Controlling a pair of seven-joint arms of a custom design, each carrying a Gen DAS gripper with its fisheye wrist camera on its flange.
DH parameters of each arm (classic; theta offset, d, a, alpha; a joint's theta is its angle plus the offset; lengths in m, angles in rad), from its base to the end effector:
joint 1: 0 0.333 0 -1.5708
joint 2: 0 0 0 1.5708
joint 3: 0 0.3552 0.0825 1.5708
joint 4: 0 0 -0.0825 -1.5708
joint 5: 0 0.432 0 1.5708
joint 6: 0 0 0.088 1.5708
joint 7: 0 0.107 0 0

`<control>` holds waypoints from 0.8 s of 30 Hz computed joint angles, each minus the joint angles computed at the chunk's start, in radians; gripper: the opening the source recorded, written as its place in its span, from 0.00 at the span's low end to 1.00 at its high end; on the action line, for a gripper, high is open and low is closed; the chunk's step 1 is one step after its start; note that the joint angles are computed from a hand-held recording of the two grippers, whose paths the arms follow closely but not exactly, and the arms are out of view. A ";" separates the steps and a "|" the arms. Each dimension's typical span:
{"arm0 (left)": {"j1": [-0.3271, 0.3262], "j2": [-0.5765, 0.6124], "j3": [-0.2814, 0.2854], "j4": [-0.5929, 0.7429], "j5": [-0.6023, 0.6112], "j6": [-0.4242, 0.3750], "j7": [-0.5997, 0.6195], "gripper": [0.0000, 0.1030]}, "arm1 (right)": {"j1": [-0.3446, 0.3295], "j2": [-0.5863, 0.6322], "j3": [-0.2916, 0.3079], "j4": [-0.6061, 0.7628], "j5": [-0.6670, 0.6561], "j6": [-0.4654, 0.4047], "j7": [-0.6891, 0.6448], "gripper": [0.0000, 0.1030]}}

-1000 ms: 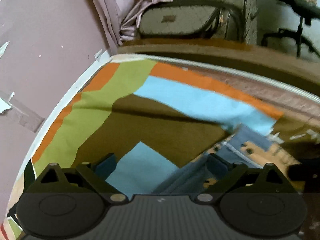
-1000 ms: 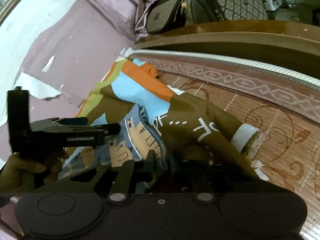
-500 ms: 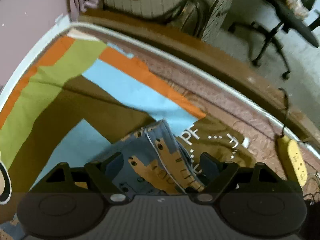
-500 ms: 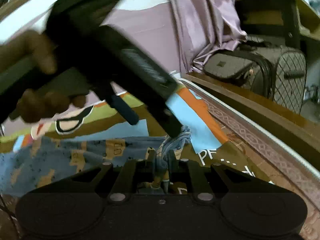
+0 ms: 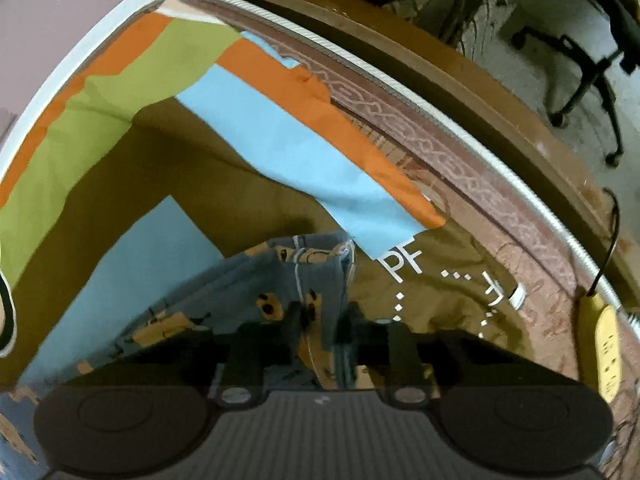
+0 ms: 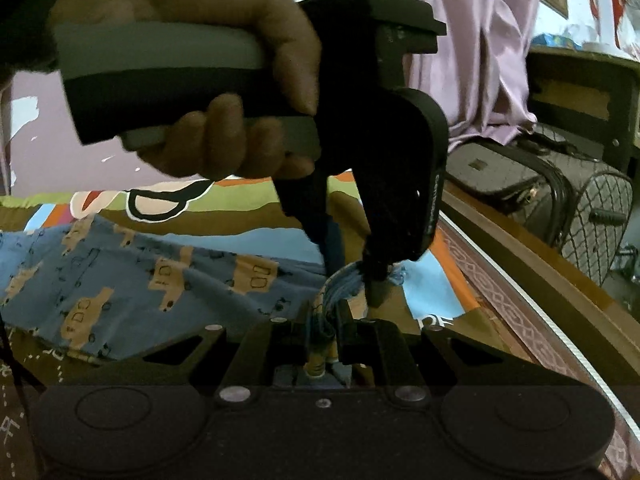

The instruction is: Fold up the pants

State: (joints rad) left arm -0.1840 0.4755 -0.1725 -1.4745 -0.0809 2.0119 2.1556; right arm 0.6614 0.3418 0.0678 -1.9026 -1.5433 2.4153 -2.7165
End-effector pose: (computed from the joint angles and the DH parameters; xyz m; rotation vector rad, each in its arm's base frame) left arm 0.7197 -0.2496 0.4313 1.0350 -2.9116 0.2502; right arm 0.5230 0.4561 0.3489 -1.5225 1.6767 -0.9991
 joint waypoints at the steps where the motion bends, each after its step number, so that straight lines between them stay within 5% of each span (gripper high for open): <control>1: 0.008 -0.003 -0.003 0.000 -0.015 -0.002 0.004 0.14 | 0.003 0.001 0.000 0.003 -0.003 -0.006 -0.006 0.12; 8: 0.129 -0.038 -0.018 0.023 -0.211 -0.075 0.118 0.12 | 0.030 0.016 0.005 0.061 -0.074 -0.008 -0.031 0.12; 14: 0.222 -0.048 0.016 0.035 -0.290 -0.118 0.181 0.12 | 0.044 0.074 0.005 0.170 -0.081 0.092 -0.095 0.12; 24: 0.334 0.026 0.047 0.055 -0.342 -0.098 0.193 0.12 | 0.095 0.269 -0.026 0.415 0.150 0.214 -0.395 0.12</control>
